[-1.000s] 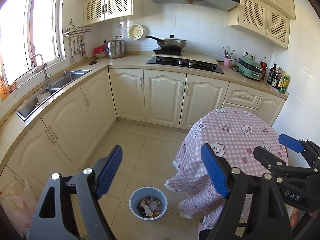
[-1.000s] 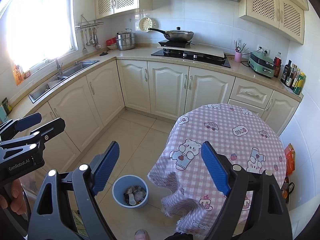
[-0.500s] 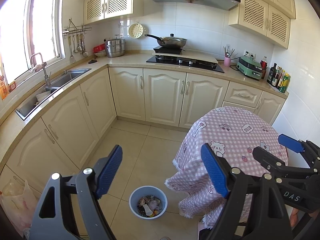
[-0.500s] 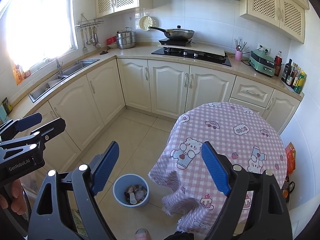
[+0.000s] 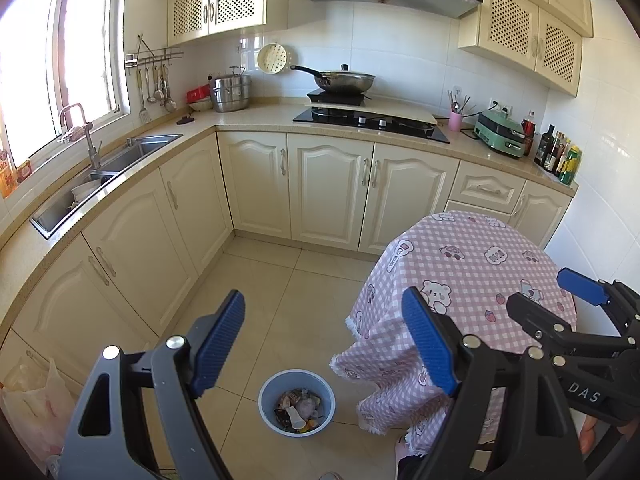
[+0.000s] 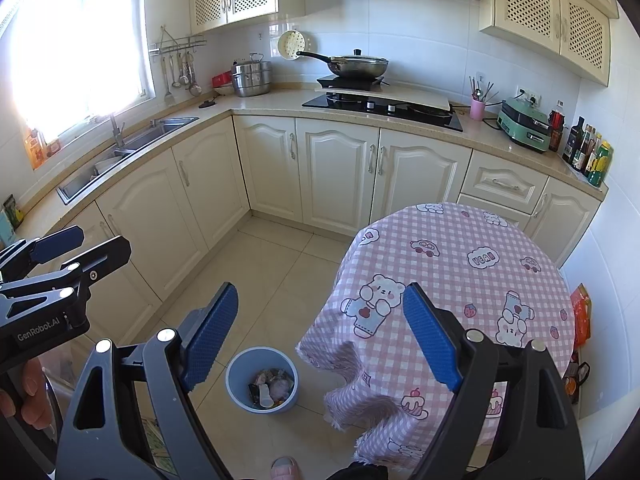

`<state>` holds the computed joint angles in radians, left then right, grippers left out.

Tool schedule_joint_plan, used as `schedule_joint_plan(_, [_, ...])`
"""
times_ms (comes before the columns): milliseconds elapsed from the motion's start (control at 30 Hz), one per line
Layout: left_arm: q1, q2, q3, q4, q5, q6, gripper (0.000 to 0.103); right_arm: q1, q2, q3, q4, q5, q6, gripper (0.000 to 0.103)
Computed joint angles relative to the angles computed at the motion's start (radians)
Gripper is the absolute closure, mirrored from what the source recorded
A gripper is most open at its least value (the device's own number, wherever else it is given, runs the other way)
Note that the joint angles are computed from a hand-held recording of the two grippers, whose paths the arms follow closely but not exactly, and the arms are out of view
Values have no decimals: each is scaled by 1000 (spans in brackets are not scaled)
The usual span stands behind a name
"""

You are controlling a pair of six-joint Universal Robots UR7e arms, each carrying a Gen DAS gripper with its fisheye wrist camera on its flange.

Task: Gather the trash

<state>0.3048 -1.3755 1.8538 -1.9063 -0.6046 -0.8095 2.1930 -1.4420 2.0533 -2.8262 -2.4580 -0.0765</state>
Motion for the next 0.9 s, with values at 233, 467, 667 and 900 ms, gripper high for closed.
schedule_joint_plan(233, [4,-1,0,2,1,0,24,-6,1,-2,2,6,-5,22])
schedule_joint_plan(467, [7,1,-1,1,1,2,24,-6,1,-2,9,5,-1,22])
schedule_joint_plan(667, [10,3,3,-10,0,9,24,-11,4,-5,5,11,-6,21])
schedule_joint_plan(900, [11,7,-1,-9,-3,8,24,-15,5,-2,7,16,-7,21])
